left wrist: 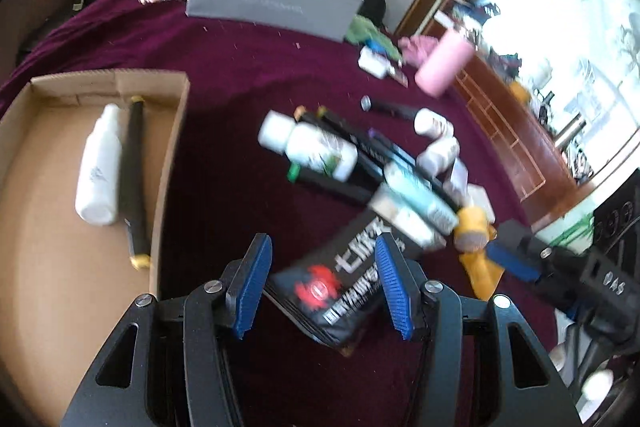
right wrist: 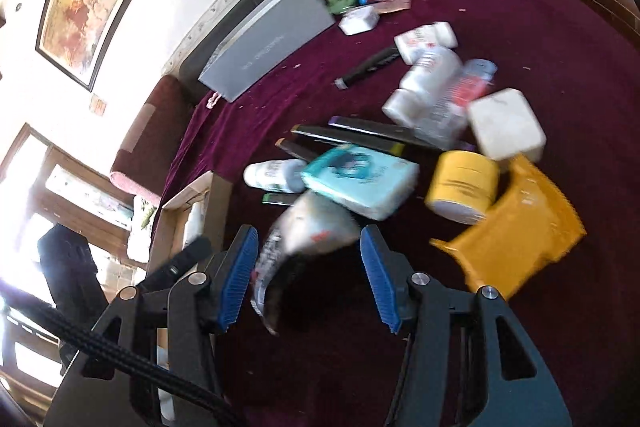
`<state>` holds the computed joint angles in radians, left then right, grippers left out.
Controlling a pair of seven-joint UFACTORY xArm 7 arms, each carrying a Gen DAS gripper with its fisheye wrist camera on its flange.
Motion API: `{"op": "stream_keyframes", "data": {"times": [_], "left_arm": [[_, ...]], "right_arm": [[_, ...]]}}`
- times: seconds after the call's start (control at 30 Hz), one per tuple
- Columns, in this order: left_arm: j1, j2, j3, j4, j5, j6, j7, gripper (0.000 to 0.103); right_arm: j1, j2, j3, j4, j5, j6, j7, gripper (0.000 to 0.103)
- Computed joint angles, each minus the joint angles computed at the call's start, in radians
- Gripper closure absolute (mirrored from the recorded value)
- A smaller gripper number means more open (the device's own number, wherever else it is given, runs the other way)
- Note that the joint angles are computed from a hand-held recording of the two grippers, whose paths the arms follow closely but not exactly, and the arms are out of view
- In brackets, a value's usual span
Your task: Organize objects
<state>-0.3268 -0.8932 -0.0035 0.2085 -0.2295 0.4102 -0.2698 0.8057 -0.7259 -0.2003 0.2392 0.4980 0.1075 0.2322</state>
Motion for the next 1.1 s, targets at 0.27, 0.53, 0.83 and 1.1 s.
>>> {"op": "stream_keyframes", "data": {"times": [0.27,0.53,0.83,1.1], "left_arm": [[0.032,0.066,-0.081,0.030,0.080,-0.014,-0.022,0.056],[-0.016,0.173,-0.074,0.079,0.120,-0.069,0.045,0.055],[-0.017,0.236,-0.124,0.115,0.140,-0.065,0.033,0.047],[-0.036,0.154,-0.190,0.111,0.227,0.004,-0.007,0.075]], "right_arm": [[-0.125,-0.188,-0.012,-0.111,-0.038,0.049,-0.010,0.050],[-0.195,-0.274,-0.045,-0.158,-0.041,0.106,-0.032,0.049],[-0.258,-0.332,-0.036,-0.172,-0.033,0.159,-0.047,0.049],[-0.301,-0.359,-0.009,-0.176,-0.035,0.188,-0.038,0.049]]}}
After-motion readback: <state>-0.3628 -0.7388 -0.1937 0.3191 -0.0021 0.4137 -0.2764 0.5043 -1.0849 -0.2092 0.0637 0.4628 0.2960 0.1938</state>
